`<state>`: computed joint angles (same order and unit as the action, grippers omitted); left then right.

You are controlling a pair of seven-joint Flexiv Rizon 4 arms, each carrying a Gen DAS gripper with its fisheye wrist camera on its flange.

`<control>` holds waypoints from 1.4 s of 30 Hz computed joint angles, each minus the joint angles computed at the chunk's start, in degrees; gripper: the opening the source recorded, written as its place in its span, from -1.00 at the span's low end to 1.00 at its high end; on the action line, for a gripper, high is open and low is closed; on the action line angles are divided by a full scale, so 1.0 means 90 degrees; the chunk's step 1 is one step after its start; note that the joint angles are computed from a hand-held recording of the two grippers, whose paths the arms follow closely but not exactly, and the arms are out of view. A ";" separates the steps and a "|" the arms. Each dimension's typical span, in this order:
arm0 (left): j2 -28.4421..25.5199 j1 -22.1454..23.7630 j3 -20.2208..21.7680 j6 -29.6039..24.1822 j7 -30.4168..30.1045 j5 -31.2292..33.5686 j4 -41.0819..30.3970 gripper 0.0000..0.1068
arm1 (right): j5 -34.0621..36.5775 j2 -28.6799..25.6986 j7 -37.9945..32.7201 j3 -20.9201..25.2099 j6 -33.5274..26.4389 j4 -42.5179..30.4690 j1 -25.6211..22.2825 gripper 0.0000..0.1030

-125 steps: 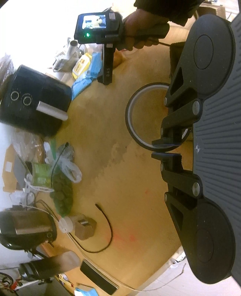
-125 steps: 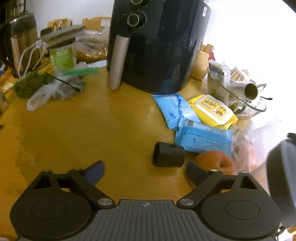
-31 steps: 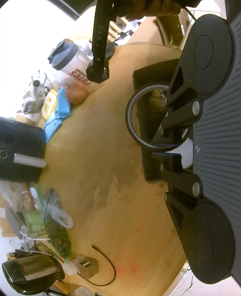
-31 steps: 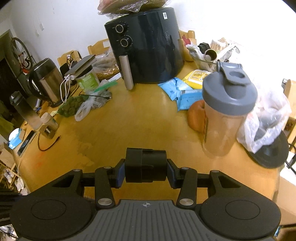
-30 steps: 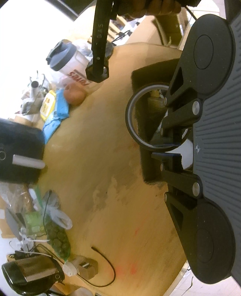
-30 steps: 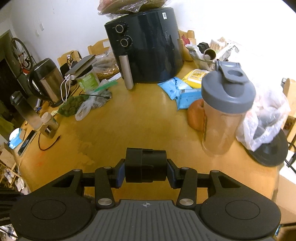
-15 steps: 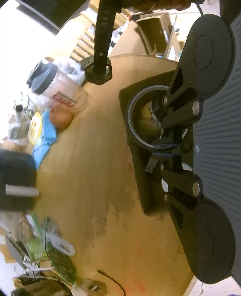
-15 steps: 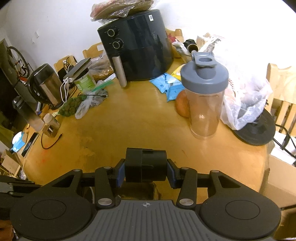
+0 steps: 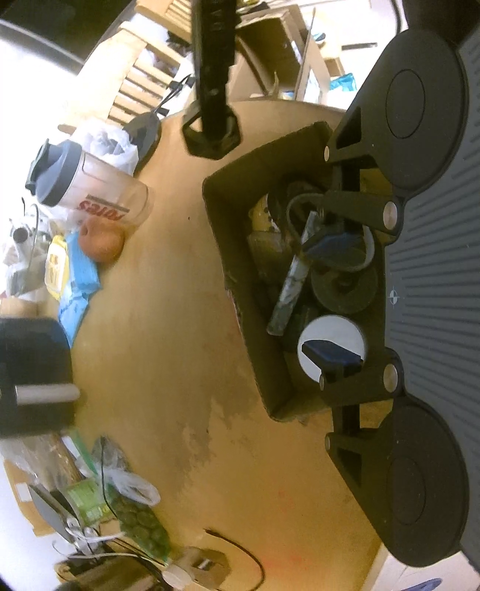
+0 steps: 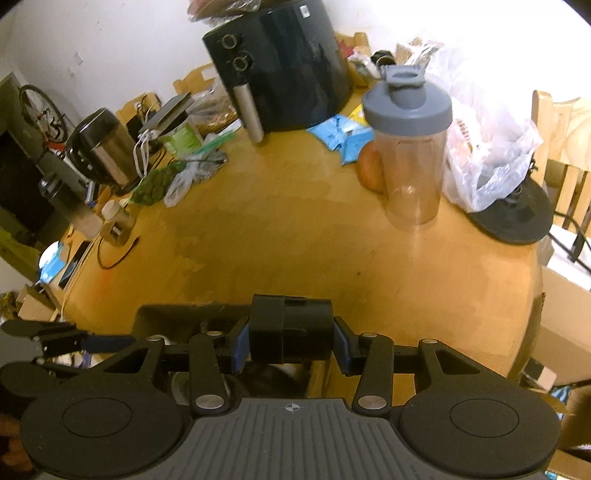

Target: Organize rigid objects

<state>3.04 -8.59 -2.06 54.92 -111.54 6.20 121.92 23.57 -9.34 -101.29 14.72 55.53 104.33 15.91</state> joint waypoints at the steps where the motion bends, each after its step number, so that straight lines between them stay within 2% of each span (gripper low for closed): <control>1: 0.0026 0.0006 0.0006 0.0001 -0.0059 0.0018 0.0017 -0.07 | 0.0016 0.0023 -0.0014 0.0016 -0.0048 0.0007 0.0001 -0.06; 13: 0.0272 0.0107 0.0007 0.0019 -0.0652 0.0103 0.0216 -0.07 | 0.0426 0.0348 -0.0478 0.0036 -0.0716 -0.0053 0.0114 -0.06; 16: 0.0322 0.0131 0.0014 0.0038 -0.0761 0.0059 0.0275 -0.07 | 0.0471 0.0340 -0.0607 0.0000 -0.1122 -0.0133 0.0144 -0.05; 17: 0.0350 0.0139 0.0014 0.0029 -0.0801 0.0060 0.0297 -0.06 | 0.0351 0.0327 -0.0527 -0.0010 -0.1183 -0.0108 0.0188 0.11; 18: 0.0375 0.0153 0.0008 -0.0008 -0.0850 0.0080 0.0299 -0.06 | 0.0265 0.0332 -0.0435 -0.0013 -0.1138 -0.0054 0.0227 0.37; 20: 0.0422 0.0182 -0.0018 -0.0096 -0.0967 0.0164 0.0280 0.03 | 0.0224 0.0343 -0.0354 -0.0010 -0.1100 -0.0003 0.0266 0.61; 22: 0.0468 0.0212 -0.0043 -0.0178 -0.1113 0.0273 0.0259 0.03 | 0.0176 0.0347 -0.0343 -0.0007 -0.1077 0.0010 0.0298 0.70; 24: 0.0509 0.0237 -0.0057 -0.0260 -0.1231 0.0345 0.0241 0.04 | 0.0077 0.0338 -0.0334 -0.0011 -0.1073 0.0014 0.0327 0.87; 25: 0.0529 0.0254 -0.0069 -0.0338 -0.1310 0.0396 0.0217 0.09 | 0.0039 0.0333 -0.0330 -0.0011 -0.1073 0.0015 0.0339 0.90; 26: 0.0543 0.0271 -0.0086 -0.0416 -0.1392 0.0457 0.0186 0.24 | -0.0003 0.0323 -0.0316 -0.0012 -0.1080 0.0012 0.0351 0.92; 27: 0.0561 0.0290 -0.0106 -0.0471 -0.1501 0.0551 0.0158 0.55 | -0.0074 0.0312 -0.0280 -0.0016 -0.1092 0.0014 0.0367 0.95; 28: 0.0593 0.0314 -0.0133 -0.0499 -0.1659 0.0696 0.0135 0.63 | -0.0201 0.0298 -0.0201 -0.0020 -0.1093 0.0025 0.0397 1.00; 32: 0.0677 0.0363 -0.0188 -0.0635 -0.2011 0.1023 0.0053 0.68 | -0.0588 0.0260 0.0008 -0.0016 -0.1025 0.0083 0.0479 1.00; 34: 0.0717 0.0393 -0.0223 -0.0649 -0.2235 0.1230 0.0025 0.90 | -0.0769 0.0250 0.0103 -0.0014 -0.0976 0.0117 0.0512 1.00; 35: 0.0734 0.0405 -0.0243 -0.0683 -0.2316 0.1325 0.0003 0.93 | -0.0847 0.0250 0.0141 -0.0012 -0.0946 0.0135 0.0524 1.00; 42: 0.0781 0.0373 -0.0296 -0.1044 -0.2372 0.1592 -0.0159 0.93 | -0.1690 0.0216 0.0703 -0.0049 -0.0800 0.0301 0.0651 1.00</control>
<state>10.08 -5.24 -4.72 45.53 -132.89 20.52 120.49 8.37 -7.40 -94.96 14.29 48.34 107.04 21.77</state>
